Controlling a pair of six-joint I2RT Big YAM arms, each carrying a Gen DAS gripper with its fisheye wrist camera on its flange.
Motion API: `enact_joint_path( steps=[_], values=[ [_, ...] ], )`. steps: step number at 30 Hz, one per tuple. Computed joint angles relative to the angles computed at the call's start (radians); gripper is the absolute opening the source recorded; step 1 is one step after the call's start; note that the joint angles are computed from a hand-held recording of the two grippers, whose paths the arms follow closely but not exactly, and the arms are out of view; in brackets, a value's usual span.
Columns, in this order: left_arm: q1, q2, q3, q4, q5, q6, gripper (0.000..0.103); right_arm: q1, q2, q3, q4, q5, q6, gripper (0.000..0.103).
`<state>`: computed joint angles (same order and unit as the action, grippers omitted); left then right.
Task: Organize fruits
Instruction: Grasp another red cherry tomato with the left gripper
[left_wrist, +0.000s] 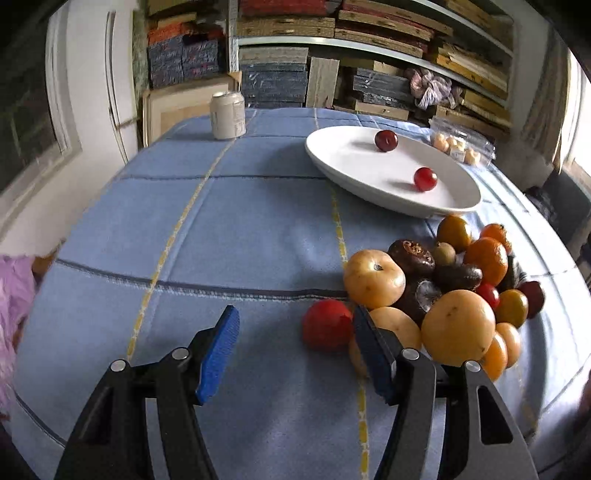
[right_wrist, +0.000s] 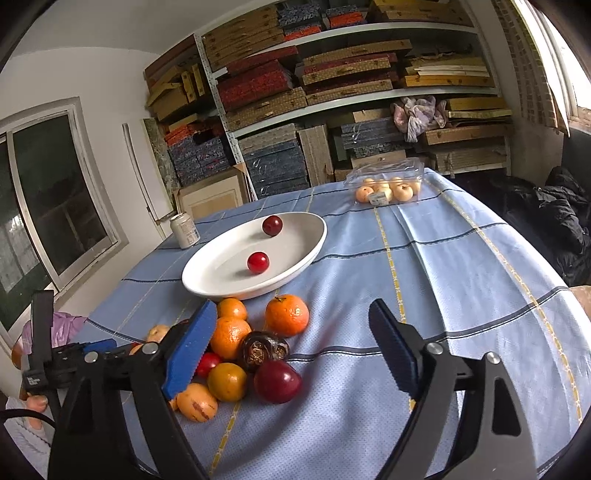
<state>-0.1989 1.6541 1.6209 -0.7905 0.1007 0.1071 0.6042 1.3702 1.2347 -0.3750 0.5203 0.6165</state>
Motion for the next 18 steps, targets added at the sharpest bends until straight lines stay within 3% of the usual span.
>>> enact_joint_path(
  steps=[5, 7, 8, 9, 18],
  values=[
    [0.014, 0.027, 0.03, -0.033, 0.042, -0.027, 0.064, -0.001, 0.001, 0.003, -0.005, -0.001, 0.001, 0.083],
    [0.018, 0.038, 0.04, -0.055, 0.048, -0.027, 0.055, -0.001, 0.002, 0.004, -0.004, -0.001, 0.0, 0.084],
    [0.019, 0.043, 0.046, -0.069, 0.062, -0.024, 0.041, -0.002, 0.003, 0.006, -0.006, -0.002, 0.001, 0.084],
    [0.018, 0.049, 0.052, -0.082, 0.064, -0.018, 0.034, -0.003, 0.005, 0.009, -0.006, -0.003, 0.0, 0.084],
    [0.02, 0.049, 0.046, -0.072, 0.073, -0.011, 0.031, -0.006, 0.009, 0.015, -0.021, -0.014, 0.001, 0.086]
  ],
)
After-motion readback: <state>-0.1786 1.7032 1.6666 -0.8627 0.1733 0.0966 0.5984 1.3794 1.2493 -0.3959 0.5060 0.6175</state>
